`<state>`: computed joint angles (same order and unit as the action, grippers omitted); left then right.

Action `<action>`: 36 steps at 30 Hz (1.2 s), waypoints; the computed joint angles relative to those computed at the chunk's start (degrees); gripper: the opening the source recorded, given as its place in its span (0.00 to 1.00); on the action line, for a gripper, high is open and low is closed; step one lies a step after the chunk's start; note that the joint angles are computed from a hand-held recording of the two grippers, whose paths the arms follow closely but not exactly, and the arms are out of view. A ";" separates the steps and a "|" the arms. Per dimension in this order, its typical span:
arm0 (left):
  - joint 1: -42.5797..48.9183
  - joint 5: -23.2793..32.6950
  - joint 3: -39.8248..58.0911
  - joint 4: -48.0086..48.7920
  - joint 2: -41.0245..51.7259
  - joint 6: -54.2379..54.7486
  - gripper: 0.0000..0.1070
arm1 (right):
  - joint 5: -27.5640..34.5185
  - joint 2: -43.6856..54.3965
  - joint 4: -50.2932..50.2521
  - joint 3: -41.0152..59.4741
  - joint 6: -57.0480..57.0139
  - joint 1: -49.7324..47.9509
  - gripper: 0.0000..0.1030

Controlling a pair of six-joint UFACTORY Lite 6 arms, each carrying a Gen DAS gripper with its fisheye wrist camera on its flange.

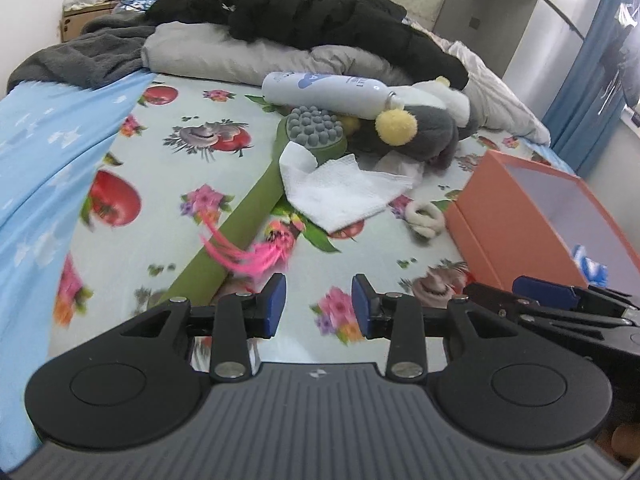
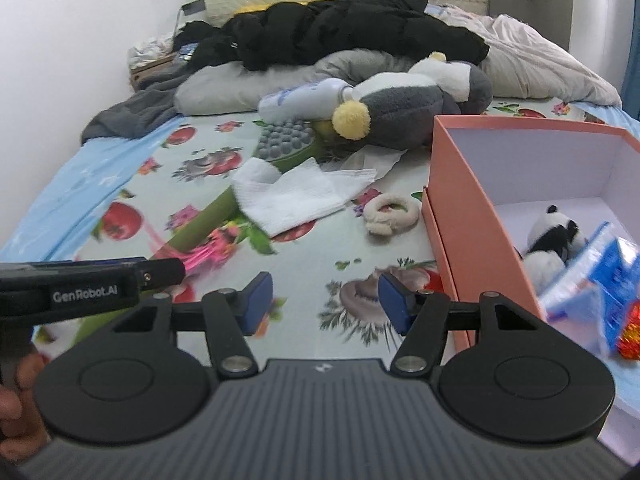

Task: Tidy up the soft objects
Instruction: 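Withdraw both open tools from the box back toward the pile, then close the left tool on the pink doll while the right tool grasps the cream hair tie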

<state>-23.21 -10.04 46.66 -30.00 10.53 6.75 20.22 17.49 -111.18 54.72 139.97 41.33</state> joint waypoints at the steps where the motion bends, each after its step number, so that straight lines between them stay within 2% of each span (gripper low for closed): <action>1: 0.61 -0.11 2.43 3.43 2.76 -2.36 0.39 | -0.26 2.22 -1.16 1.97 0.88 -0.75 0.58; 3: 1.40 -0.68 7.15 6.31 8.00 -2.79 0.39 | -0.66 7.00 -2.48 6.23 1.79 -2.21 0.55; 7: 2.32 -0.44 16.90 -1.06 17.70 8.48 0.39 | -2.20 15.62 2.52 15.31 -3.24 -4.59 0.49; 11: 3.65 -0.07 24.60 -6.41 25.45 16.59 0.39 | 1.02 24.80 8.38 24.59 -10.58 -5.42 0.49; 15: 4.01 -0.53 29.10 -13.58 30.34 26.50 0.39 | 1.65 32.41 13.78 32.87 -17.04 -6.82 0.46; 20: 4.65 0.25 32.31 -13.17 33.65 28.60 0.38 | 2.14 37.76 18.12 38.88 -21.71 -7.28 0.36; 22: 3.91 -0.43 32.80 -17.81 34.35 33.56 0.37 | 4.04 39.15 17.72 40.12 -21.97 -6.67 0.35; 24: 2.57 -1.87 33.36 -24.85 35.15 41.40 0.31 | 5.36 40.01 17.12 40.81 -22.41 -6.20 0.21; 25: 2.26 -2.14 33.63 -26.83 35.50 43.12 0.31 | 5.45 39.95 17.10 40.73 -22.53 -6.12 0.18; 28: 2.06 -2.62 32.50 -25.05 34.69 40.16 0.30 | 4.72 38.54 15.87 39.05 -21.01 -6.27 0.16; 31: 1.24 -4.47 29.22 -24.49 31.66 38.12 0.30 | 5.01 35.47 12.63 35.05 -17.70 -5.67 0.05; 36: -0.12 -5.11 21.75 -24.59 24.02 34.37 0.30 | 5.93 29.15 7.62 26.76 -11.49 -3.79 0.04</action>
<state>-23.34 -15.15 68.41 -54.59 34.54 41.12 26.15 46.64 -103.56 81.47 128.48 37.54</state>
